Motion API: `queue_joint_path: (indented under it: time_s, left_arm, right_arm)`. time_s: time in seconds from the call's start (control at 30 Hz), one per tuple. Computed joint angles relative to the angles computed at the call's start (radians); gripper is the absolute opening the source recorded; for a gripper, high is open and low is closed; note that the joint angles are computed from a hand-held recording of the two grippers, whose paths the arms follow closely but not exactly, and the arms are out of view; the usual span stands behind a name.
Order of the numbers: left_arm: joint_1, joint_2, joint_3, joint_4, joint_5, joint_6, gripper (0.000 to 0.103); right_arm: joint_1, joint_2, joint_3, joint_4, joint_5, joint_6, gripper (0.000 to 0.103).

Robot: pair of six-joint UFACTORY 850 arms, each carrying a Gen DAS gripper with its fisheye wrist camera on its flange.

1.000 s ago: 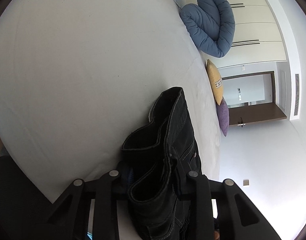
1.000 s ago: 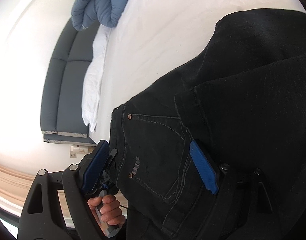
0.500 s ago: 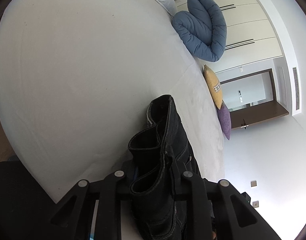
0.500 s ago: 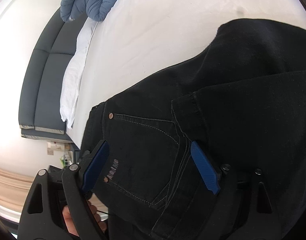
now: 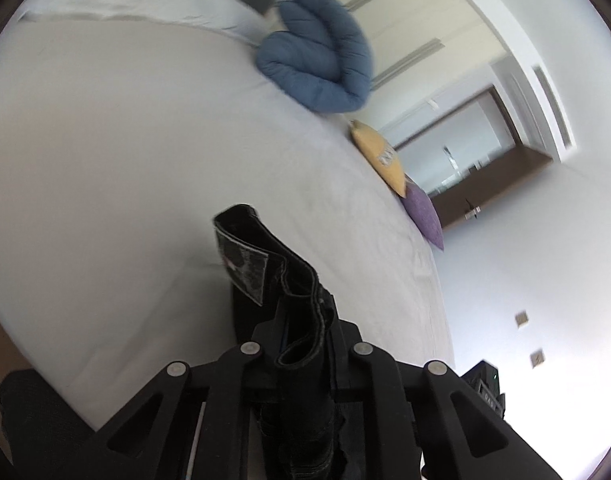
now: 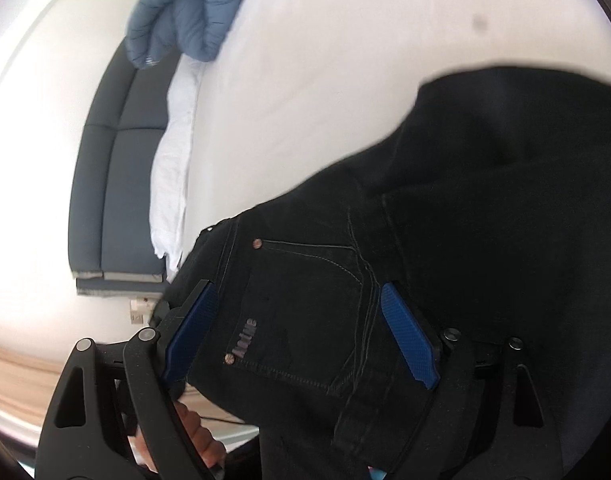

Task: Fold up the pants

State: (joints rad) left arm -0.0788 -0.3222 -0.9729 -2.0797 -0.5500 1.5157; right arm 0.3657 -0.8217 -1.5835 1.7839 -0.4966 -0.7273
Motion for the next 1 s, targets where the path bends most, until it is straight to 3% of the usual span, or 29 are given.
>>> queue_joint_path:
  time_s: [0.2, 0.4, 0.47, 0.73, 0.8, 0.93, 1.0]
  left_arm:
    - [-0.187, 0.037, -0.051, 0.085, 0.119, 0.141, 0.014]
    - [-0.386, -0.03, -0.079, 0.136, 0.315, 0.289, 0.014]
    - [-0.421, -0.046, -0.077, 0.191, 0.351, 0.283, 0.014]
    - [-0.507, -0.041, -0.053, 0.178, 0.419, 0.448, 0.014]
    - [-0.519, -0.046, -0.059, 0.262, 0.414, 0.389, 0.014]
    - [-0.554, -0.054, -0.062, 0.327, 0.414, 0.353, 0.014]
    - [-0.557, -0.059, -0.067, 0.4, 0.405, 0.286, 0.014]
  right_arm:
    - [-0.067, 0.111, 0.173, 0.229, -0.103, -0.25, 0.084]
    - [-0.148, 0.178, 0.34, 0.346, -0.254, -0.343, 0.084]
    - [-0.16, 0.197, 0.377, 0.339, -0.253, -0.353, 0.084]
    - [-0.159, 0.225, 0.448, 0.365, -0.259, -0.457, 0.084]
    - [-0.154, 0.225, 0.44, 0.367, -0.263, -0.486, 0.083]
    - [-0.14, 0.237, 0.411, 0.267, -0.16, -0.487, 0.04]
    - [-0.143, 0.255, 0.429, 0.234, -0.133, -0.486, 0.029]
